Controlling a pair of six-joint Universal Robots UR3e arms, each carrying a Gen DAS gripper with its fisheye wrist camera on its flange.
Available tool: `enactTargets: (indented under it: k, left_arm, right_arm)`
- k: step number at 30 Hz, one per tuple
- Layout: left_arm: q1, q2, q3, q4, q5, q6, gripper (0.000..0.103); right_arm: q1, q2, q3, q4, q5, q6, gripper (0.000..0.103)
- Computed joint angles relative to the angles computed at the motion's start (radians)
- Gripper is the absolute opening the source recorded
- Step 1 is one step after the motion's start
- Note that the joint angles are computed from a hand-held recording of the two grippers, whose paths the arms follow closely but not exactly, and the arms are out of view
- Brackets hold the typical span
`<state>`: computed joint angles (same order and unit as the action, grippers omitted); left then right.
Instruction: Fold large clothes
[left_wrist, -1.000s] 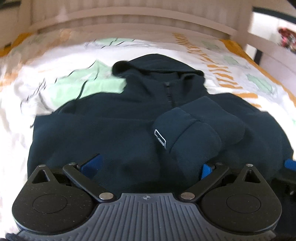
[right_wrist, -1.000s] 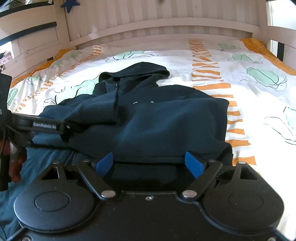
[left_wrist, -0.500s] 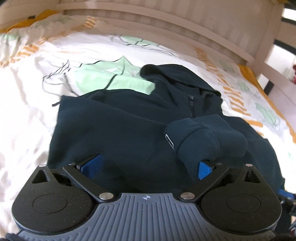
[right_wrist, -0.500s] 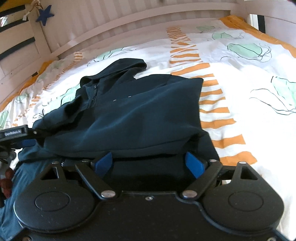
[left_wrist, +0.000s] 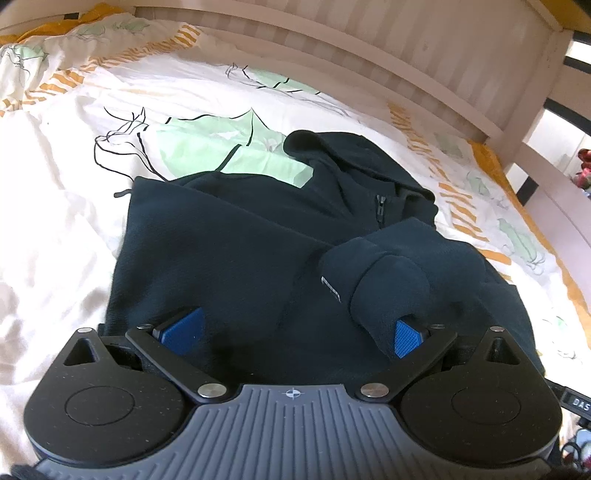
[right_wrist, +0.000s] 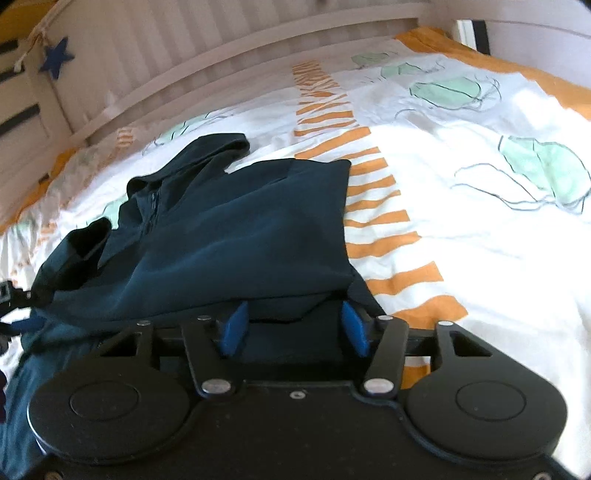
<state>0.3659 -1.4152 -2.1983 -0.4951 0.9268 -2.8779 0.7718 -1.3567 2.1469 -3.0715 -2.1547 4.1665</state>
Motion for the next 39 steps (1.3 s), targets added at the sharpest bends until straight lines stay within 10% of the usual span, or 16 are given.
enactTargets:
  k: [17, 22, 29, 39]
  left_arm:
    - [0.181, 0.12, -0.019, -0.172, -0.051, 0.122, 0.102]
    - [0.139, 0.091, -0.014, -0.106, -0.037, 0.12, 0.102]
    - [-0.058, -0.087, 0.027, 0.068, 0.168, 0.128, 0.102]
    - [-0.044, -0.079, -0.003, 0.099, 0.145, 0.157, 0.102]
  right_arm:
    - [0.016, -0.011, -0.001, 0.048, -0.036, 0.052, 0.048]
    - [0.066, -0.012, -0.118, 0.265, -0.103, 0.047, 0.067]
    - [0.143, 0.025, -0.259, 0.409, -0.279, 0.013, 0.071]
    - [0.035, 0.167, -0.324, 0.21, -0.077, -0.268, 0.071]
